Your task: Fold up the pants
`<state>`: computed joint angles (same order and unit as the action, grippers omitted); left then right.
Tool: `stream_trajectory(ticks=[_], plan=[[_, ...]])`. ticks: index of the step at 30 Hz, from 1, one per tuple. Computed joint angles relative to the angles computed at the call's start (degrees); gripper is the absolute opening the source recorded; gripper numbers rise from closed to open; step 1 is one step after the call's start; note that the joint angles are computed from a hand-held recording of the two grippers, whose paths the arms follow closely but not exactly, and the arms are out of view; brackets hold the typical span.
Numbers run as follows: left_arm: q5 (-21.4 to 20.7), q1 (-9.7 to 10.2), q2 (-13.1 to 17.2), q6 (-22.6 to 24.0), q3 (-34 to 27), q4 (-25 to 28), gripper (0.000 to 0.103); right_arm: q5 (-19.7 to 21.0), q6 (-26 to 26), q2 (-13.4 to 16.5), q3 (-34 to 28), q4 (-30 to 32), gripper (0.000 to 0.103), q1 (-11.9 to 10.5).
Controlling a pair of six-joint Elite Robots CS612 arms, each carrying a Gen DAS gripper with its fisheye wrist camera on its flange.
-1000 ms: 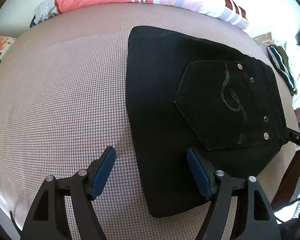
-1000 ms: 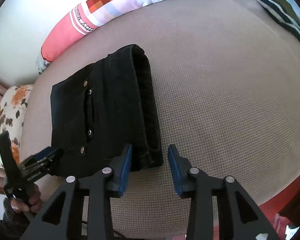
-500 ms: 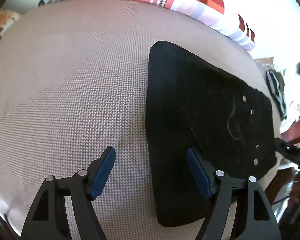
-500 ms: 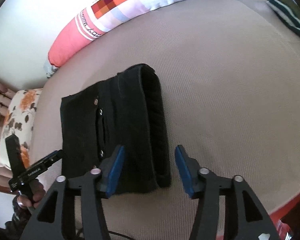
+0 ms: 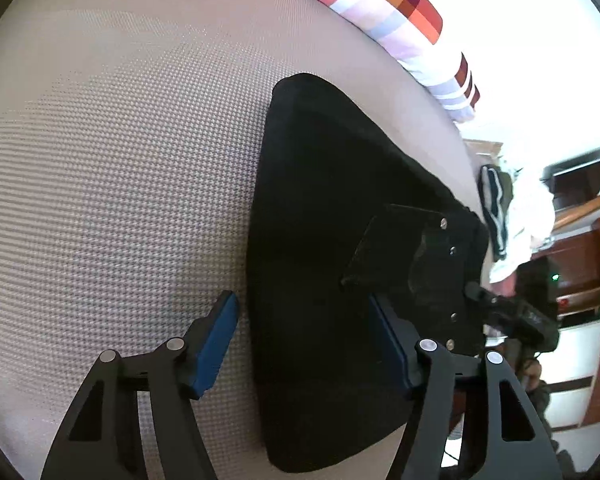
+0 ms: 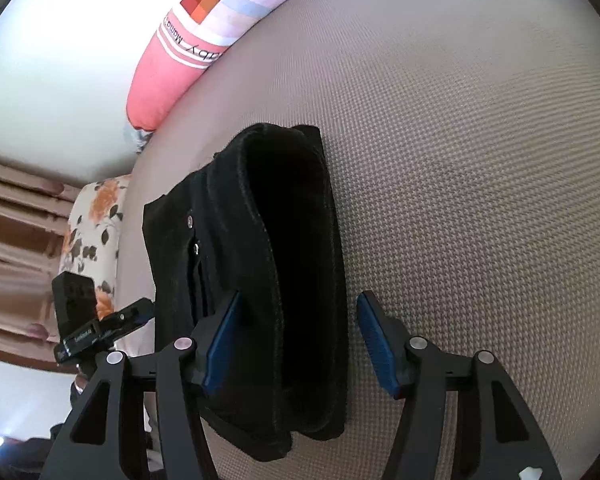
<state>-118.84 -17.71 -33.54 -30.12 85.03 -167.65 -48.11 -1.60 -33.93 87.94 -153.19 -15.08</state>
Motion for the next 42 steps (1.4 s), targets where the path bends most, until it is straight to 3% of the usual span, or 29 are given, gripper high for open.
stream_trajectory(ticks=[9, 15, 21, 25, 27, 31, 36, 42], plan=[[-3.9, 0.93, 1.3, -1.0, -2.2, 0.7, 0.066, 8.5, -5.7, 1.4, -1.7, 7.5, 0.057, -1.5], [-5.6, 0.77, 2.9, -1.8, -4.9, 1.1, 0.066, 10.0, -10.1, 1.7, -3.2, 12.6, 0.057, -1.4], [-3.5, -0.09, 3.1, 0.2, -5.7, 0.9, 0.066, 10.9, -9.4, 2.6, -4.4, 11.8, 0.046, -0.9], [-2.8, -0.54, 3.6, 0.5, -7.2, 1.6, 0.066, 12.4, -5.4, 3.7, -4.9, 8.4, 0.043, -0.8], [-1.5, -0.96, 3.7, 0.9, -7.7, 2.2, 0.063, 11.8, -2.5, 3.7, -4.3, 4.8, 0.042, -0.5], [4.8, -2.27, 2.7, 3.3, -7.4, 4.5, 0.044, 8.7, 0.6, 2.8, -2.7, 0.1, 0.039, -0.1], [8.6, -2.91, 2.1, 2.7, -6.9, 5.0, 0.033, 3.7, 3.6, 1.2, -1.1, -4.0, 0.035, 0.8], [14.3, -4.09, 0.3, 5.8, -5.0, 5.0, 0.021, -0.5, 5.2, -0.7, 0.6, -7.4, 0.026, 1.7]])
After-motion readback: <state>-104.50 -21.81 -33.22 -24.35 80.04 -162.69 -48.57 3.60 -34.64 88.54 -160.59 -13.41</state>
